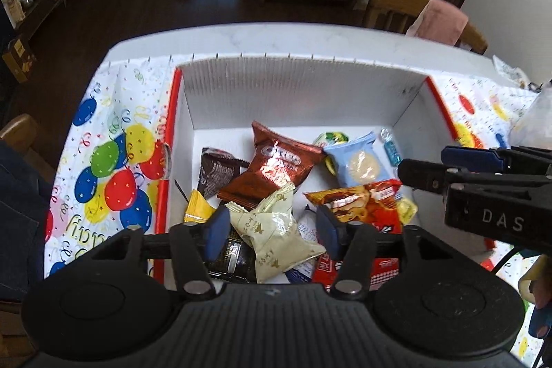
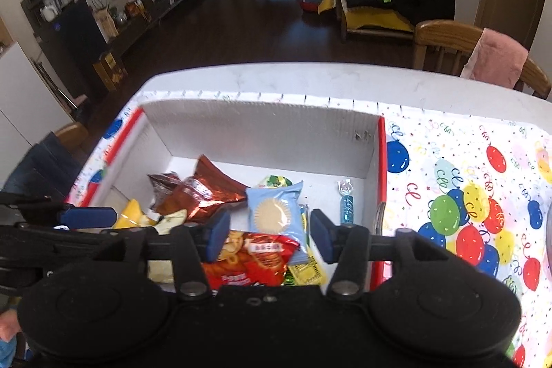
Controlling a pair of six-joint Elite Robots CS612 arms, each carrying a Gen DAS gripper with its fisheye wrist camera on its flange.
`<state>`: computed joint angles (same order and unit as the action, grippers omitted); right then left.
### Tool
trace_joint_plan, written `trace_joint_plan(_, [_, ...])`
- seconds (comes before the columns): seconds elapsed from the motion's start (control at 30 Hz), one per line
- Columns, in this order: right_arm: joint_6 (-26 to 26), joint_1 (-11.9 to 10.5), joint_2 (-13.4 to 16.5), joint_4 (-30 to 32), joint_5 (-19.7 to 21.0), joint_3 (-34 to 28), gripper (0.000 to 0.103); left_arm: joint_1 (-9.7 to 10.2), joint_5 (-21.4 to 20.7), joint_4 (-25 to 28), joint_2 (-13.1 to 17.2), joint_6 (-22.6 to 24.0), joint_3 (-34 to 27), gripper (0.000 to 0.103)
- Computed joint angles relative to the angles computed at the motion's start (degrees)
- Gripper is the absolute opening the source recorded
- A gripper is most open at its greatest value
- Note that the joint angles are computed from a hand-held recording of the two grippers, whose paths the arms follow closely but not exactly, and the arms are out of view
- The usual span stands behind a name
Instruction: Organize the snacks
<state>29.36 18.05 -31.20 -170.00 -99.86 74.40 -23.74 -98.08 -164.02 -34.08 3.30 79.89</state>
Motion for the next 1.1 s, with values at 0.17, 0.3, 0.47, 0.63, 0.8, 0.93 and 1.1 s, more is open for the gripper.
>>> trace_joint_plan(0.17, [1.1, 0.7, -1.5, -3.4, -0.7, 2.2, 0.074, 0.49, -1.2, -4.6, -1.9, 0.7, 3.1, 0.062])
trace_joint_plan(0.3, [2.0, 1.3, -2.5, -6.8, -1.4, 3.9, 0.085, 0.95, -2.4, -8.5, -3.2, 1.4, 5.7, 0.067])
trace_joint_plan(0.47, [2.5, 2.3, -3.6, -9.8, -2.8, 5.8, 0.094, 1.32, -3.2, -11.9, -4.9, 2.6, 8.5, 0.068])
trace_joint_plan(0.63, [1.9, 3.2, -4.5, -12.3, -4.9, 7.5, 0.097, 1.8, -4.5, -15.7, -6.1, 3.5, 11.1, 0.074])
trace_joint_plan(0.8, [2.8, 3.9, -5.3, -15.7, -6.1, 9.5, 0.101, 2.21, -5.6, -18.5, -7.2, 3.5, 13.2, 0.075])
trace_joint_plan(0.93, [3.6, 4.5, -5.8, -17.6, -7.8, 10.9, 0.103, 2.6, -6.7, -20.1, -8.0, 3.2, 14.6, 0.081])
trace_joint_plan(1.1, [4.6, 4.9, -6.1, -19.1, -8.5, 12.1, 0.103, 2.76, -6.8, -22.4, -8.8, 2.5, 16.5, 0.083])
